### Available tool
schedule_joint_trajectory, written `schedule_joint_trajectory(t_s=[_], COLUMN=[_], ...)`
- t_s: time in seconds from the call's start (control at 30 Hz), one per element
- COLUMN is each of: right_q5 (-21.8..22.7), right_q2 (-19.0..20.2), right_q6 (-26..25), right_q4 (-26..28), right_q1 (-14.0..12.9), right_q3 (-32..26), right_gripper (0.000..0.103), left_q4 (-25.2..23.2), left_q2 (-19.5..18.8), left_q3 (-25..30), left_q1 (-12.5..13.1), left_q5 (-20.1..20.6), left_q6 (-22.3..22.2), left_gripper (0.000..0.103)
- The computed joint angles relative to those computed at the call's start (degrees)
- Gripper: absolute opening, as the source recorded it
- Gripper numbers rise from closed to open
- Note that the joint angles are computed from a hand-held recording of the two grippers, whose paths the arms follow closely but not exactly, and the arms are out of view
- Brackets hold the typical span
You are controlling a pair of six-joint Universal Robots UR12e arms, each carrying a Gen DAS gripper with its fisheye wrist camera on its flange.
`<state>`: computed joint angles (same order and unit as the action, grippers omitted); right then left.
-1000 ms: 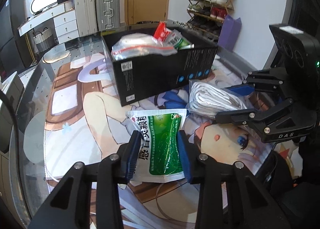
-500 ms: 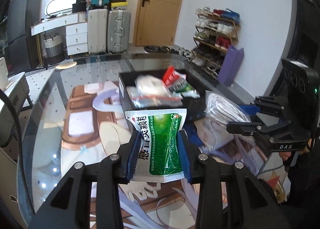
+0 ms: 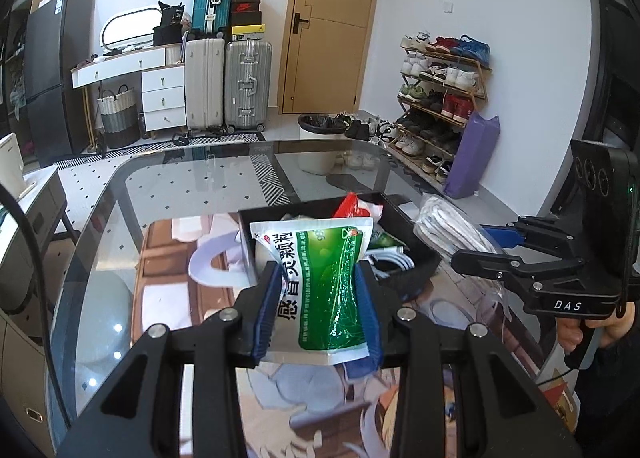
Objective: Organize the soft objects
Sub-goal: 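Carry the sachet in the left tool and rope bag in the right tool over the box, then open the left tool over the box while the right tool releases the rope bag inside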
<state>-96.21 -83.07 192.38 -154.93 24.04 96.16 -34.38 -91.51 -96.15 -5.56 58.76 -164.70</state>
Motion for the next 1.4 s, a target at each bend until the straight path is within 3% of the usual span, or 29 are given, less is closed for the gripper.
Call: schedule_joint_trajectory(t_s=[0.47,0.97,1.3,1.4], right_q5=[0.2,-0.5,-0.5,-1.2], right_q2=[4.6,8.2,8.4,7.7], right_q6=[1.0,-4.4,-6.0,-6.6], right_q4=[1.6,4.7,2.3,-0.4], right_q1=[-1.6,-1.8,-1.9,-1.7], right_q3=[-5.3,-9.0,-8.1,-7.0], right_gripper=[0.044,0.044,0.044,0.054], left_q4=[0.2,-1.1,-1.9,-2.5], left_q2=[-5.0,-7.7,-8.0,-7.8], left_q3=[4.7,6.6,6.6,6.4], left_q1=[-2.6,-4.0,-4.6,-4.3], left_q5=[4.3,7.3,8.1,7.4], left_q6=[-1.6,-1.1,-0.5,-0.2], left_gripper=[0.036,0.036,0.04,0.045])
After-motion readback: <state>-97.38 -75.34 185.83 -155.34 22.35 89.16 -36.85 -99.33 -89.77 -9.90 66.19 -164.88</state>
